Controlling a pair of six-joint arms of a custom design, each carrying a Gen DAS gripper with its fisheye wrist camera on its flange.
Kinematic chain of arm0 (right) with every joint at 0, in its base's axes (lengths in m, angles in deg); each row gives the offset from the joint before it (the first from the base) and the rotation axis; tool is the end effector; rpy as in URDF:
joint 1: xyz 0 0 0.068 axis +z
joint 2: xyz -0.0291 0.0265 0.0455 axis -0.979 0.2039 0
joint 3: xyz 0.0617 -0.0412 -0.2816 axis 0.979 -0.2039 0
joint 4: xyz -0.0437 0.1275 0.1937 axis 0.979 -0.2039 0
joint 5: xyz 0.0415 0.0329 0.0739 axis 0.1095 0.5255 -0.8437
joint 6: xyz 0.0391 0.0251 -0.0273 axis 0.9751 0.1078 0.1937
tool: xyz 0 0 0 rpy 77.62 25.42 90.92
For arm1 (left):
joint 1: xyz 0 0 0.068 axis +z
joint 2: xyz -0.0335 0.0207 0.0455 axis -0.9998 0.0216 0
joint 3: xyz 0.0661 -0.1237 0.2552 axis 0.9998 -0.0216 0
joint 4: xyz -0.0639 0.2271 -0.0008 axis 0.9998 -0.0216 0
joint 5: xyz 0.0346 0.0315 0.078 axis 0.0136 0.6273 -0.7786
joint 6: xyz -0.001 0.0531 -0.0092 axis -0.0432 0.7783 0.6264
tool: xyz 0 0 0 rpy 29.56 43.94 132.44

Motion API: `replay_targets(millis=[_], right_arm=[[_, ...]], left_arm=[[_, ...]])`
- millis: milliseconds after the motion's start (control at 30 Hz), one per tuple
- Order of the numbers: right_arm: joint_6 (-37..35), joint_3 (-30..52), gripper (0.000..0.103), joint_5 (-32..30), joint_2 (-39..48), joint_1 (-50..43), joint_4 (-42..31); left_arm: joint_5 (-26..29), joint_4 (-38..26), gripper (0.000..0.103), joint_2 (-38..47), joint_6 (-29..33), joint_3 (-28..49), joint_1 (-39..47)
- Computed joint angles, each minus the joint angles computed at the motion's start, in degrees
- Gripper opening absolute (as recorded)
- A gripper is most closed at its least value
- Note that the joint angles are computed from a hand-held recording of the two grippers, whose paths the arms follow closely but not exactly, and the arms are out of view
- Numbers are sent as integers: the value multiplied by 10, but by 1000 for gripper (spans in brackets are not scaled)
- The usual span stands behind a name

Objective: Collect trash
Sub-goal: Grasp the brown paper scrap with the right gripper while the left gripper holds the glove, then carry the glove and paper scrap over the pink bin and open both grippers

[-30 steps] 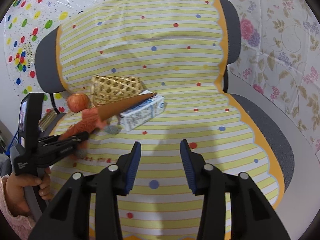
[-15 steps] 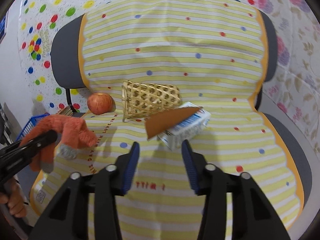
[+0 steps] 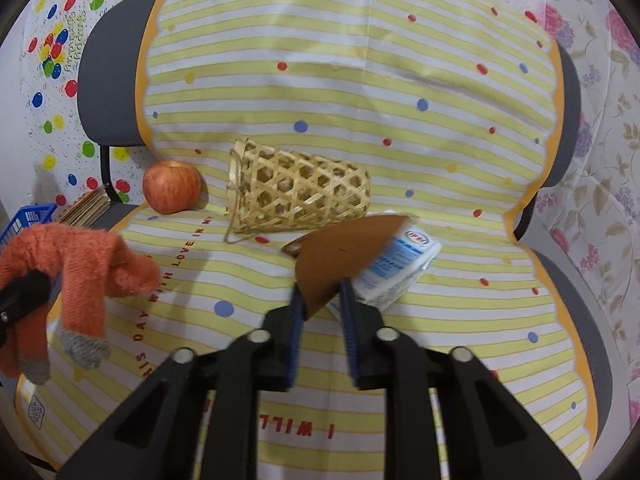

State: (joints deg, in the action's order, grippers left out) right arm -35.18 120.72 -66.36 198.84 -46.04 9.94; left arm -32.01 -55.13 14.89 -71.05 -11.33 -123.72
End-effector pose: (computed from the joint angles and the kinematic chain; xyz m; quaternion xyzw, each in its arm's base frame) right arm 0.3728 0.2328 0.2336 -0.2507 0.8537 0.1008 0.4453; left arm 0.2131 -0.1237 0.2216 -0.1697 0.8639 -0.0172 0.4739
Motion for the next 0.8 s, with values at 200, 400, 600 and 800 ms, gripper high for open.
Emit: replay_targets(millis=[200, 400, 600, 800], right_arm=[[29, -124, 5, -49, -142, -52, 63], [34, -222, 5, -116, -248, -96, 38], [39, -315, 5, -166, -331, -135, 36], [40, -392, 5, -193, -414, -181, 27]], left_arm=[[-42, -23, 16, -35, 9, 11, -51], [-91, -44, 16, -29, -4, 35, -139], [-119, -76, 16, 17, -41, 71, -226], [-124, -66, 16, 65, -59, 97, -280]])
